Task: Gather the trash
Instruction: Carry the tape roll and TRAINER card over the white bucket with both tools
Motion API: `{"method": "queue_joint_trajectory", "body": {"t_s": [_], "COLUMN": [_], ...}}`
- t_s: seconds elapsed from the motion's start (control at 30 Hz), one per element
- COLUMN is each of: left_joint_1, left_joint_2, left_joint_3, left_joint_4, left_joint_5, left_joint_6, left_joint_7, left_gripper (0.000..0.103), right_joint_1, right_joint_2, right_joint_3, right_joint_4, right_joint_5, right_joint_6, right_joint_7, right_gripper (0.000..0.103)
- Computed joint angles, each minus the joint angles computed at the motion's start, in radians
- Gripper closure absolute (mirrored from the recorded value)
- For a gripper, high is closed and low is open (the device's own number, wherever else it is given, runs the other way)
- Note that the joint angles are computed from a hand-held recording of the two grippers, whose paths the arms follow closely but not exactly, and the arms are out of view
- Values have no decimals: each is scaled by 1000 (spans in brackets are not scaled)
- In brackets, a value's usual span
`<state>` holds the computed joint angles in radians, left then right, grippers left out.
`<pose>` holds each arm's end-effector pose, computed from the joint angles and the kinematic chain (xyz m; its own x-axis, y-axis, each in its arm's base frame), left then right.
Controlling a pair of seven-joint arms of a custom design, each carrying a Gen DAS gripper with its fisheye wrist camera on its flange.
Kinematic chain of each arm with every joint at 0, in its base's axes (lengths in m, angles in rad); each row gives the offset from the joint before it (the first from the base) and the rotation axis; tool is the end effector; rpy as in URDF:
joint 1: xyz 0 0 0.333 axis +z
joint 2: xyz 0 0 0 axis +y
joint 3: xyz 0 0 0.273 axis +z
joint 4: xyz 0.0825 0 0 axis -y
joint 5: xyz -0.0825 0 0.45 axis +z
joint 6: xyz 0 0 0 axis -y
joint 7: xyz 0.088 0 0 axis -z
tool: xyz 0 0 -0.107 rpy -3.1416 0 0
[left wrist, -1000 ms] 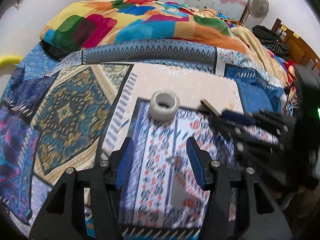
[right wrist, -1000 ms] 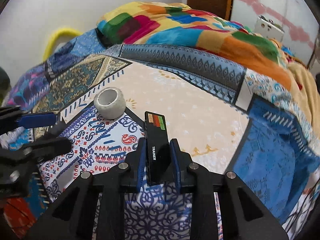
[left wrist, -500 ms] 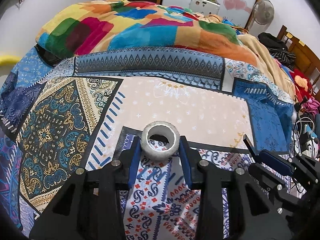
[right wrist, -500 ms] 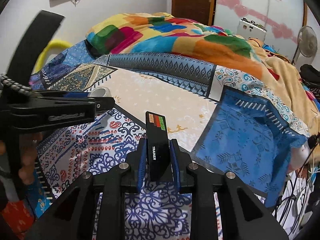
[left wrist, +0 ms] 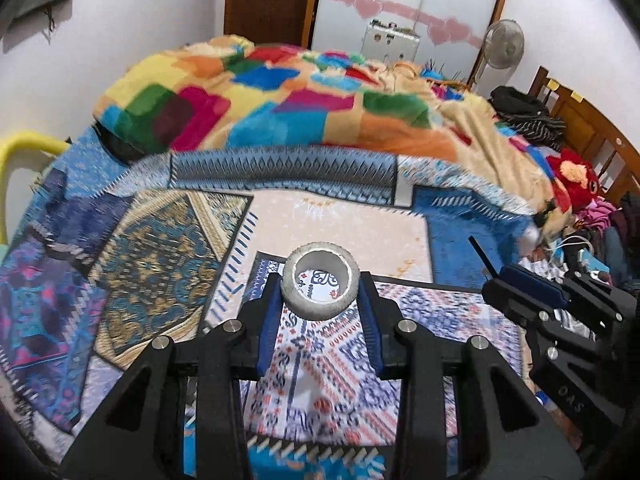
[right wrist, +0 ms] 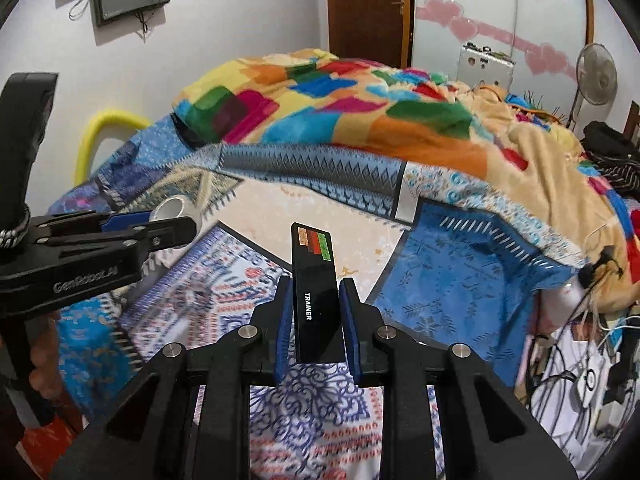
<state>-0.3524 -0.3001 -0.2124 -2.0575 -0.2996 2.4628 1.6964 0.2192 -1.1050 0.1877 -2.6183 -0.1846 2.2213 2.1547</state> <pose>0.4962 -0.3262 0.5871 -0.5541 -0.8188 0.1498 -0.6815 0.3430 -0.6464 0.3466 0.1515 0.6084 -0.1394 -0.9891 -0.0472 -0.7051 0.1326 -0.6966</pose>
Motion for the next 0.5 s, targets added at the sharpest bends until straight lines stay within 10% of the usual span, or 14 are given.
{"method": "queue_joint_trajectory", "body": {"t_s": [0.5], "left_joint_1": [-20], "left_joint_2": [-495], "left_joint_3": [109], "left_joint_4": [-225], "left_joint_5": [-54], "left_joint_6": [-114], "left_joint_7": [22], "left_gripper": [66], "right_joint_1": [36], "right_joint_2": [-27], "right_joint_3": [116], "right_joint_4": [239], "right_joint_5": [-41], "right_joint_6": [-160], "right_joint_7": [44], "right_gripper": [82]}}
